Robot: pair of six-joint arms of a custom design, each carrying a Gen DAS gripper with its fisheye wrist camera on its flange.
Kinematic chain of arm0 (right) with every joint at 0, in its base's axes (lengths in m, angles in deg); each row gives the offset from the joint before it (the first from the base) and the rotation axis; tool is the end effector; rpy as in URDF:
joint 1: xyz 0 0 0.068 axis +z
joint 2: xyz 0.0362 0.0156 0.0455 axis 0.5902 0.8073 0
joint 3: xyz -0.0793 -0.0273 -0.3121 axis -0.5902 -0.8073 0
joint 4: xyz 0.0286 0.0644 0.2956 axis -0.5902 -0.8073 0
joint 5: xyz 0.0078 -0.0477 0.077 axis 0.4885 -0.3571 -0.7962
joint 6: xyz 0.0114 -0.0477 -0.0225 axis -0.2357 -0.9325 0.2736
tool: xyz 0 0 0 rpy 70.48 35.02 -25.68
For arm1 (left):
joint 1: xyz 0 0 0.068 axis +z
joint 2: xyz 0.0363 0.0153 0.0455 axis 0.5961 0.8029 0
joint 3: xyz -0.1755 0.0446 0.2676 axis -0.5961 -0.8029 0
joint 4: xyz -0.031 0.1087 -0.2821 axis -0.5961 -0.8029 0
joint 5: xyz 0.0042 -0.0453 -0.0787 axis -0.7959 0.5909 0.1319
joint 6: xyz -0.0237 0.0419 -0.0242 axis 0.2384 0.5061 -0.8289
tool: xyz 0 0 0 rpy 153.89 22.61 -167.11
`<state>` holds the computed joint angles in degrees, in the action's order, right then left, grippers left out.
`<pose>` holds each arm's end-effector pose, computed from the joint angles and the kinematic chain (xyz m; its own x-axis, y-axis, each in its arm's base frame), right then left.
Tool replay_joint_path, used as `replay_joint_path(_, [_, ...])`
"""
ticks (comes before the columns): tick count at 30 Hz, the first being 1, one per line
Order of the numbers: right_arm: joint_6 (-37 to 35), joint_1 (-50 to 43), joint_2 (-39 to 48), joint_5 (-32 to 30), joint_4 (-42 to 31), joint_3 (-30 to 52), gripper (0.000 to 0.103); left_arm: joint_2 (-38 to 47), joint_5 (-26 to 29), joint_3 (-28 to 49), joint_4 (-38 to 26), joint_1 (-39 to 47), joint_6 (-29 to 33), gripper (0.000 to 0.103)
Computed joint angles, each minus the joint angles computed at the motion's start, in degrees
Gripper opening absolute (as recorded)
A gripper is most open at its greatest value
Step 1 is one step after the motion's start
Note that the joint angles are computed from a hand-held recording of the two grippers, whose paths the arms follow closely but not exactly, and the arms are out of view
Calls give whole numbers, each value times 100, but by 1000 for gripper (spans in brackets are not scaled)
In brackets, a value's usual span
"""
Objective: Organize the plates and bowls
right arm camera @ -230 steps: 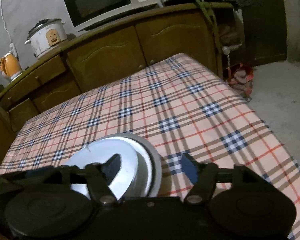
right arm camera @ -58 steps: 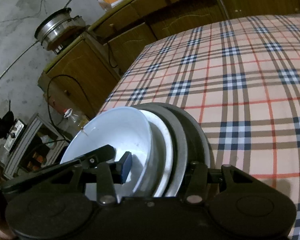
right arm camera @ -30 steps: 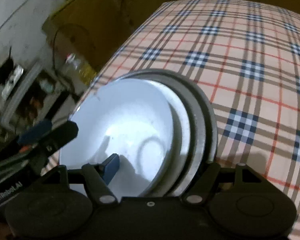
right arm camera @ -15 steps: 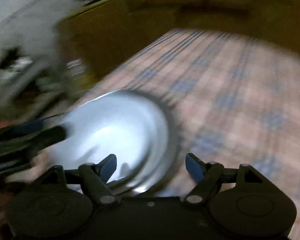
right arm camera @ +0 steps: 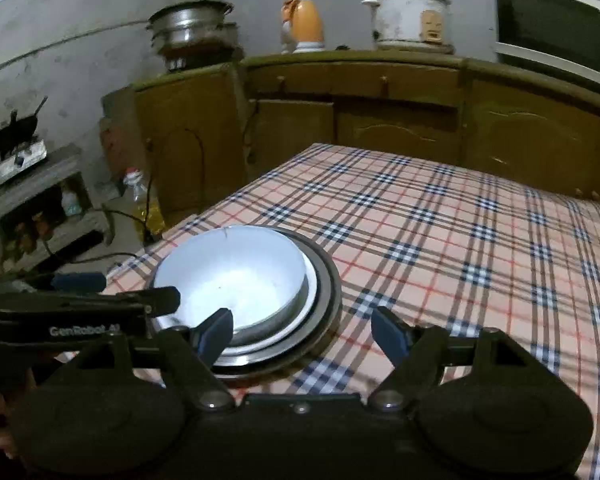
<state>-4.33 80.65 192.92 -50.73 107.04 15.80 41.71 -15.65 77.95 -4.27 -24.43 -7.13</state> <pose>0.1891 0.1751 0.0534 -0.5170 -0.1554 -0.8417 -0.4376 0.8932 0.1038 0.1242 -0.1687 0.0555 -0.5740 -0.1848 -0.7977 -0.2125 0.9744 -0.0729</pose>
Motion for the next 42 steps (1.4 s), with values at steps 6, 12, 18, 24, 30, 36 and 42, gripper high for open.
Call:
replay_joint_path(6, [404,558,-16,603,-68,-245,90,-241,-411,382,-1721,-750,-1320,103])
replay_joint_path(12, [713,841,-105,788,-109,-437,90,-163,-511,640,-2392,-1097,-1858,103])
replay_joint_path(18, [812,949,-247,863,-100,-565,90,-125,-635,801,-2780,-1312,-2098,103])
replay_joint_path(24, [903,1029,-351,932,-245,-570,90,-70,-640,846,-2863,-1360,-2179,103])
replay_joint_path(30, [925,1055,-364,995,-260,-573,90,-46,-698,873,-2912,-1432,-2202,103])
replay_joint_path(36, [946,1071,-370,1000,-201,-600,90,-37,-770,928,-3047,-1500,-2297,103])
replay_joint_path(42, [947,1065,-371,988,-182,-610,90,-11,-837,1011,-3121,-1561,-2263,103])
